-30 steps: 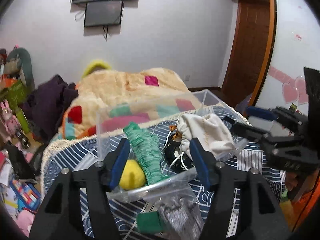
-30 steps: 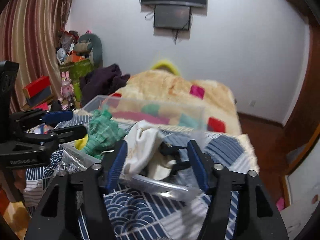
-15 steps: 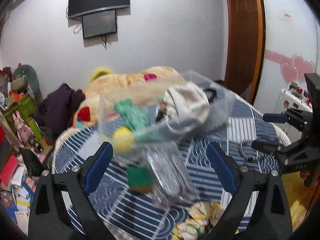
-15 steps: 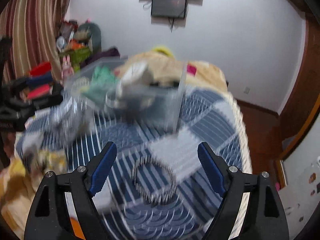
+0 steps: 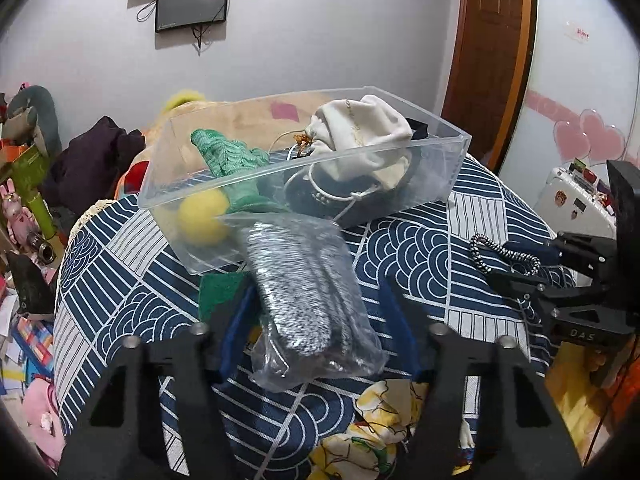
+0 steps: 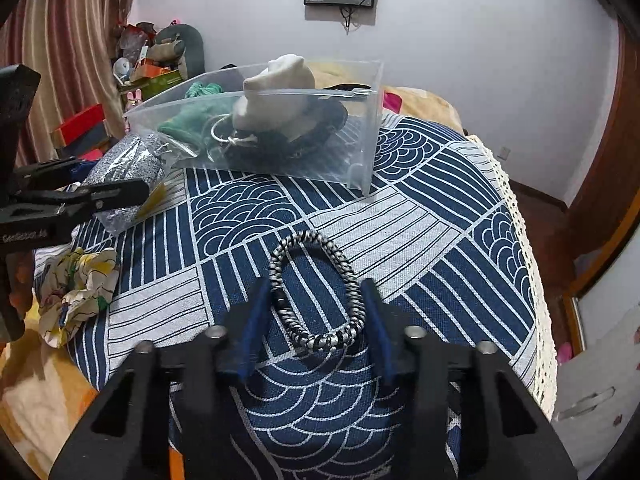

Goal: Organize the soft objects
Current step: 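Grasp the bagged silver scrubber with left tool while right tool grasps the beaded cord, then drop the scrubber into the box with left tool while right tool drops the cord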

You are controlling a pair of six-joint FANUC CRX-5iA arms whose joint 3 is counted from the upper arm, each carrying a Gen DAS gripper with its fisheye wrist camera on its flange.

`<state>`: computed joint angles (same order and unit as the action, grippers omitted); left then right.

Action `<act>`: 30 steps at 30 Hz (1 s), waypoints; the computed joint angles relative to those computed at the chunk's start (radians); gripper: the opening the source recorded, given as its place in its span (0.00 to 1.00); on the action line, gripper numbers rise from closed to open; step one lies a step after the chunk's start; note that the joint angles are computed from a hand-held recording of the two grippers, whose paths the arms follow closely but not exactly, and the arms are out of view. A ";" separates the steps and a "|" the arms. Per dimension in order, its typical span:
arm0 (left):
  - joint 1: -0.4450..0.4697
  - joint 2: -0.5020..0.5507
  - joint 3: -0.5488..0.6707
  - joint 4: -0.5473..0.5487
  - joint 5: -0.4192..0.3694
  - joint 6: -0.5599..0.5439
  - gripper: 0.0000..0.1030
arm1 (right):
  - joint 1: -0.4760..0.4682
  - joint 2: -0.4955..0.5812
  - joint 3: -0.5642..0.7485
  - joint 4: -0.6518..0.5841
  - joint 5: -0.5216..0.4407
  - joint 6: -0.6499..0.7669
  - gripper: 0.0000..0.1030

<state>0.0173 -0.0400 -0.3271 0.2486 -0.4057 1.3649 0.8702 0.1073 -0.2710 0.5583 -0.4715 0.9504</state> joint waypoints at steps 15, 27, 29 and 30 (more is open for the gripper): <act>0.017 -0.070 -0.106 0.257 0.082 -0.209 0.24 | 0.000 -0.042 -0.031 0.029 0.088 -0.044 0.13; 0.024 -0.071 -0.028 0.259 0.164 -0.230 0.24 | -0.064 0.005 0.008 0.409 0.234 -0.380 0.13; 0.029 -0.053 -0.009 0.249 0.173 -0.218 0.24 | -0.071 0.035 0.046 0.419 0.235 -0.392 0.13; 0.032 -0.037 0.004 0.251 0.178 -0.217 0.24 | -0.073 0.050 0.068 0.414 0.232 -0.389 0.13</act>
<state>0.0495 -0.0768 -0.3227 0.4998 -0.2280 1.1483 0.7970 0.1576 -0.2034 0.9719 -0.2396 0.5617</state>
